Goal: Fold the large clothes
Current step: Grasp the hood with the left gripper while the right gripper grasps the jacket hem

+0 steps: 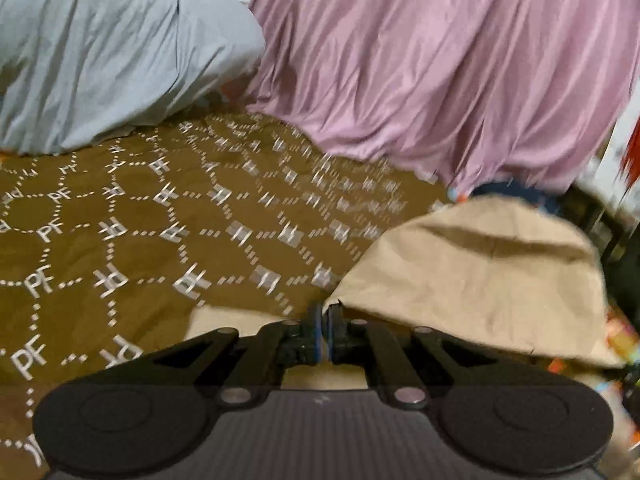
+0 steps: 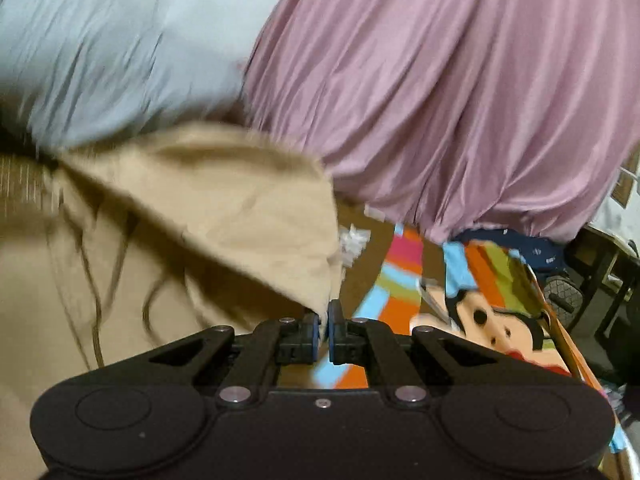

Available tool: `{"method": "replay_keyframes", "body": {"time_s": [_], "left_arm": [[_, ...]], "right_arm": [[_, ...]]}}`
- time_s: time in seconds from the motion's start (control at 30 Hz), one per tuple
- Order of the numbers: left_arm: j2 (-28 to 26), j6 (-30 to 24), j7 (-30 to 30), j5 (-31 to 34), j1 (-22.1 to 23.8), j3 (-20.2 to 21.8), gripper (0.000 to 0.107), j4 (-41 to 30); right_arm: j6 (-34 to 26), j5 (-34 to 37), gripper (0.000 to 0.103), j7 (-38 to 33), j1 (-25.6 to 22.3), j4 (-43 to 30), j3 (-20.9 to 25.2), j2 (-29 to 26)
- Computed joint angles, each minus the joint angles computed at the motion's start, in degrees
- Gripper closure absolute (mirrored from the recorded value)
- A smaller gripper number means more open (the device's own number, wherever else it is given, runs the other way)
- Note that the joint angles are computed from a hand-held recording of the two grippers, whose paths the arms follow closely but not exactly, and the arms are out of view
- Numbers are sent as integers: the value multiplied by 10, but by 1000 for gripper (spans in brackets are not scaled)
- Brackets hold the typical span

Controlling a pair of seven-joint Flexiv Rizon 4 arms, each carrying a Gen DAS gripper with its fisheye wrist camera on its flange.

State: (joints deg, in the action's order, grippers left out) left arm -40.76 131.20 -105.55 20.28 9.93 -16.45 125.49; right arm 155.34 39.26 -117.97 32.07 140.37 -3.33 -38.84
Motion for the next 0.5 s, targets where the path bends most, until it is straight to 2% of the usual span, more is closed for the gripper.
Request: {"method": "replay_keyframes", "body": {"time_s": [0.07, 0.27, 0.33, 0.43, 0.47, 0.5], "left_arm": [[0, -14, 11, -28, -27, 18, 104, -2], [-14, -58, 68, -107, -100, 60, 104, -23], [-17, -38, 85, -118, -114, 71, 104, -17], [-28, 35, 102, -105, -118, 81, 104, 1], [-32, 57, 109, -98, -118, 83, 104, 5], [-36, 77, 115, -89, -115, 84, 104, 9]], "right_arm": [[-11, 17, 99, -28, 16, -21, -16, -36], [-95, 55, 99, -71, 40, -88, -58, -90], [-104, 53, 99, -70, 41, -90, -60, -95], [-85, 28, 98, -50, 25, -73, -49, -86], [-78, 12, 89, -37, 13, -59, -39, -74], [-76, 2, 76, -24, 5, -42, -30, -56]]}}
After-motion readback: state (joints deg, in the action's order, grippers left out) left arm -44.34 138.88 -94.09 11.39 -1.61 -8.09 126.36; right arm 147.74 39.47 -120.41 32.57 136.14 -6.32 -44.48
